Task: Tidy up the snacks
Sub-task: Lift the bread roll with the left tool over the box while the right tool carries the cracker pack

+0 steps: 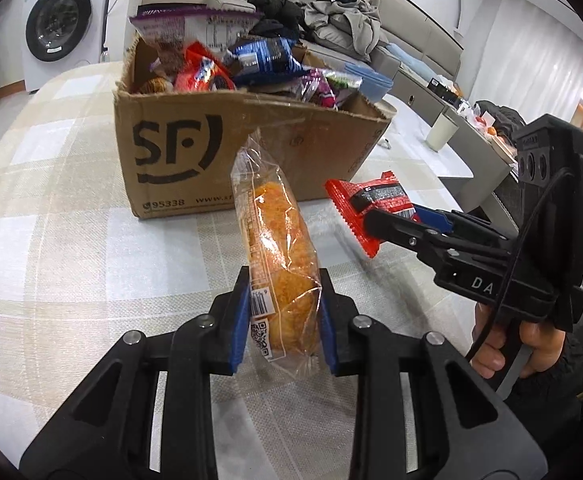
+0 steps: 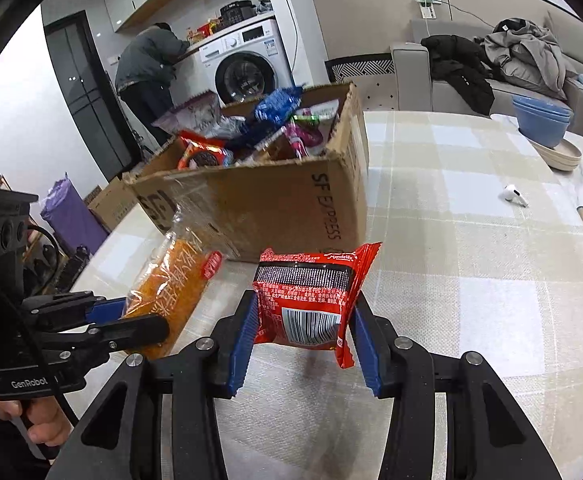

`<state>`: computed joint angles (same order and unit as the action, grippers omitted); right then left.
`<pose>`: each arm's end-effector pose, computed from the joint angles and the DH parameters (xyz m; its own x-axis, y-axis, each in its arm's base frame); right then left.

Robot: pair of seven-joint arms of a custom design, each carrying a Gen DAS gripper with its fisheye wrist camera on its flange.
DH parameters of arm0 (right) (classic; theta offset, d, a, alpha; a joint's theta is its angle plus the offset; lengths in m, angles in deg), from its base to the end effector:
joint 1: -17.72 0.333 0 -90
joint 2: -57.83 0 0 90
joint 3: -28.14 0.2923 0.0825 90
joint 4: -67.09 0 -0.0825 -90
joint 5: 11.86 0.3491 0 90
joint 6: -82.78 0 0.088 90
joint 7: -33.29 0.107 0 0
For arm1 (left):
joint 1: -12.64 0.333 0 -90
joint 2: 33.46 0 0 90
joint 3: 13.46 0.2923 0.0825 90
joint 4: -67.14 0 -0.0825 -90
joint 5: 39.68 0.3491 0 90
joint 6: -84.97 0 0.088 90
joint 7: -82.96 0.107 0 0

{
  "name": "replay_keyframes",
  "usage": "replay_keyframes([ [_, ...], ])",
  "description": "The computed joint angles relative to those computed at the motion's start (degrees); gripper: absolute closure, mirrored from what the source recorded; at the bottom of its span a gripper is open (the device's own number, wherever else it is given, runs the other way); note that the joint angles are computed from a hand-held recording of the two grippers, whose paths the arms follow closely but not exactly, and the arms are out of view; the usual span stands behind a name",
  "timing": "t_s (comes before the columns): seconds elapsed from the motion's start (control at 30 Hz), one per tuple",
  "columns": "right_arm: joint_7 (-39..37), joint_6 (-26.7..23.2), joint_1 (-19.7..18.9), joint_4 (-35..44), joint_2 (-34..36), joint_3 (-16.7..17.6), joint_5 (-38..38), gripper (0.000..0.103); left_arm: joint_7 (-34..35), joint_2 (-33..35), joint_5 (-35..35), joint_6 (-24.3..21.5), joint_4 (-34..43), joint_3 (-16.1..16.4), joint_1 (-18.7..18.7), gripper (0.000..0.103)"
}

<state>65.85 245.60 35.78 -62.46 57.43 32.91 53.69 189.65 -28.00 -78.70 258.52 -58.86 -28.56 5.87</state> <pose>0.4945 0.1564 0.4053 0.4577 -0.8445 -0.2781 -0.7300 -0.1784 -0.6597 0.5307 -0.1590 0.4144 -0.1292 -0.9349 0.3307 -0.7841 -0.1079 -0.6112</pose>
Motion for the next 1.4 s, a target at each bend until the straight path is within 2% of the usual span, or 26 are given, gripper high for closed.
replay_keyframes([
  [0.27, -2.2, 0.5, 0.7, -0.5, -2.4, -0.5, 2.2, 0.057, 4.6, -3.9, -5.6, 0.5, -2.7, 0.8, -0.7, 0.077],
  [0.5, -3.4, 0.6, 1.2, -0.5, -2.8, -1.0, 3.3, 0.057, 5.5, -5.2, -6.5, 0.2, -4.3, 2.6, -3.3, 0.077],
  [0.97, -7.7, 1.3, 2.4, -1.4, -6.2, -1.8, 8.3, 0.057, 13.2, -10.7, -15.4, 0.9, -7.4, 5.6, -7.0, 0.077],
  [1.17, -9.7, 1.7, 3.1, -1.6, -7.9, -2.2, 10.7, 0.057, 13.2, -15.5, -15.4, 2.0, -10.5, 8.4, -9.8, 0.077],
  [1.33, -10.3, 1.9, 3.5, -1.7, -8.8, -2.4, 11.2, 0.057, 7.8, -17.4, -9.5, 2.9, -11.4, 9.6, -10.1, 0.077],
  [1.4, -10.4, 1.9, 3.6, -1.6, -9.0, -2.5, 11.2, 0.057, 7.1, -18.0, -8.9, 2.9, -11.5, 11.1, -11.1, 0.077],
])
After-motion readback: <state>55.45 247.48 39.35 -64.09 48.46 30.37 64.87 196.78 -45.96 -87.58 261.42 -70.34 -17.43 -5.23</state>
